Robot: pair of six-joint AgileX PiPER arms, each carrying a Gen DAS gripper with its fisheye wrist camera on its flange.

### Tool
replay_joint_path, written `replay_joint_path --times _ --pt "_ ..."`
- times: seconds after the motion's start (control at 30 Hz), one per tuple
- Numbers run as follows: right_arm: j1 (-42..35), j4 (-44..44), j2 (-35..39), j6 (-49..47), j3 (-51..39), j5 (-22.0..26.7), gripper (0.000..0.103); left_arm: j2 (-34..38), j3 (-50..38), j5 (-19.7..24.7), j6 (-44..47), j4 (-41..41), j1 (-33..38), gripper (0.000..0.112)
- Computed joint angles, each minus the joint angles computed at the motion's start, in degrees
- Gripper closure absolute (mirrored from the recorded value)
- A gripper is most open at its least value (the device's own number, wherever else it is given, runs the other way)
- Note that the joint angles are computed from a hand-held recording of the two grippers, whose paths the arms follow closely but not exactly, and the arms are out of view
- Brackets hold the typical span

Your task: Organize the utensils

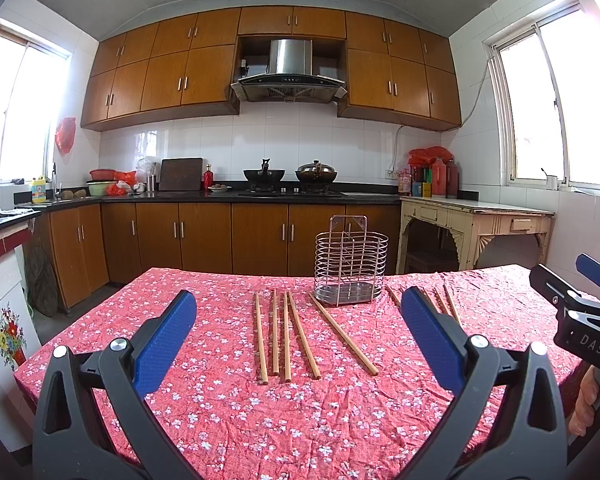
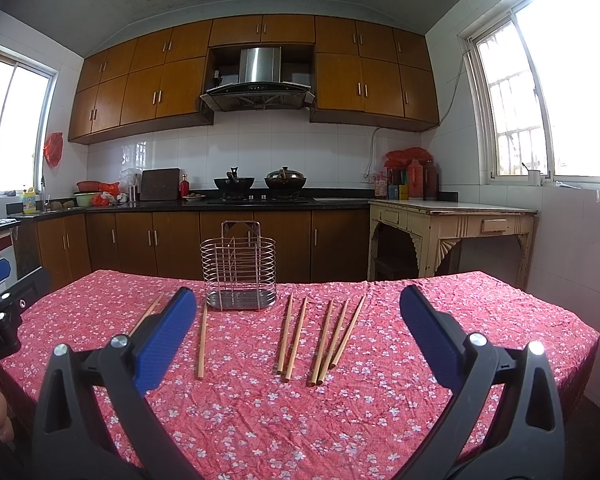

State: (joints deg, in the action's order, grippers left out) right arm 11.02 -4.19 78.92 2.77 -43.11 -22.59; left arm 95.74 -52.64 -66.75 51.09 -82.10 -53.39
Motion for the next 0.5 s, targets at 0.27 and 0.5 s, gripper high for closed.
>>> replay_joint_path --times 0.27,0.5 --pt "0.03 0.06 -0.04 0.01 -0.03 0.1 0.004 0.04 -0.04 -0.01 0.01 0.04 0.01 0.011" --pt "0.02 -0.08 0.02 0.2 -0.09 0.12 0.004 0.05 -0.04 -0.06 0.0 0.02 0.0 0.011"
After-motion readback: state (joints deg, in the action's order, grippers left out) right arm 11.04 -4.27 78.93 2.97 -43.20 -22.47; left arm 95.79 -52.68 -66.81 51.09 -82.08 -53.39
